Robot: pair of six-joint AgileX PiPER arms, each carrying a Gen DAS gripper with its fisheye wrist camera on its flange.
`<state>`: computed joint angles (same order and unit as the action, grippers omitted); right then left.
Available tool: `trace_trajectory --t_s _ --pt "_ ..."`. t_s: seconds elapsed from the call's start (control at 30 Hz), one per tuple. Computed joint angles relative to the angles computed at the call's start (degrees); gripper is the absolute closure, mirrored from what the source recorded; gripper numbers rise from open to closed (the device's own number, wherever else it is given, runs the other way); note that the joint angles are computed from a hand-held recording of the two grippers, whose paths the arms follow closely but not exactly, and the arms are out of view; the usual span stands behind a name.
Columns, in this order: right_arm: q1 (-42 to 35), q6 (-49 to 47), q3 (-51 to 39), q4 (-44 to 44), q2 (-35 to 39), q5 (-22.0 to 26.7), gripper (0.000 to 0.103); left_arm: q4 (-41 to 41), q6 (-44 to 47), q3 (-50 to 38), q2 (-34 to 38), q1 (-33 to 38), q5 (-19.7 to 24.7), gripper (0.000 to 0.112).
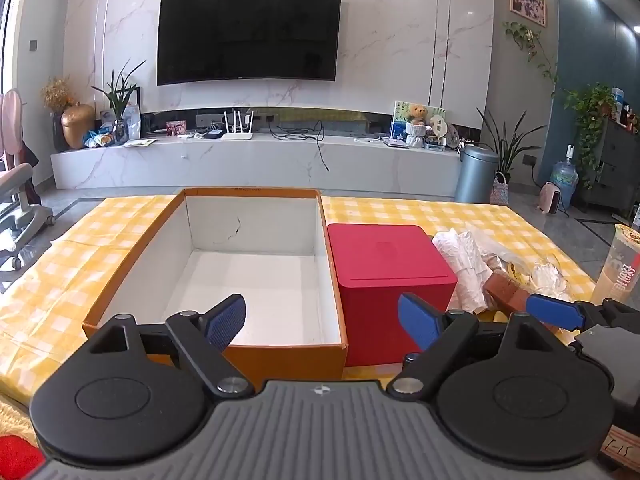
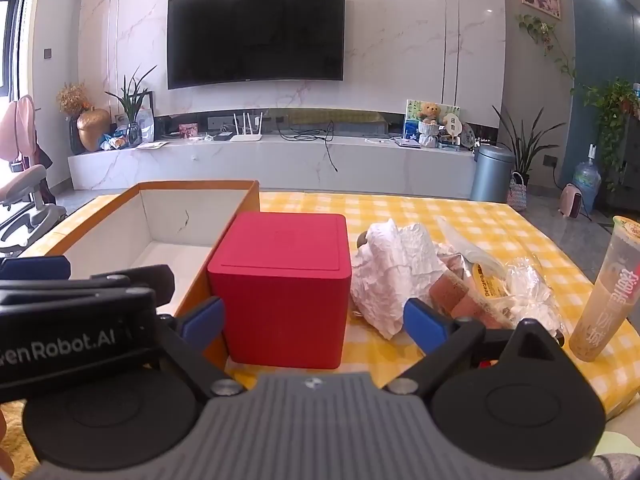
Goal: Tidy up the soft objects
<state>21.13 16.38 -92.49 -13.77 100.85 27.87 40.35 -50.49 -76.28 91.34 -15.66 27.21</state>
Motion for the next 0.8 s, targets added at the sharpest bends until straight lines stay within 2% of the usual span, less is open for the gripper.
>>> trace_trajectory --t_s 0.27,0.8 --pt "-0.34 -2.79 -1.04 2.51 0.79 1.91 0.009 -2.58 1.32 -0.61 0.54 0.04 1.43 0.012" --pt "-0.20 -1.41 -0.77 1.22 0.90 2.99 0.009 -3.35 1.77 -0.66 0.96 -0.06 1.78 0.012"
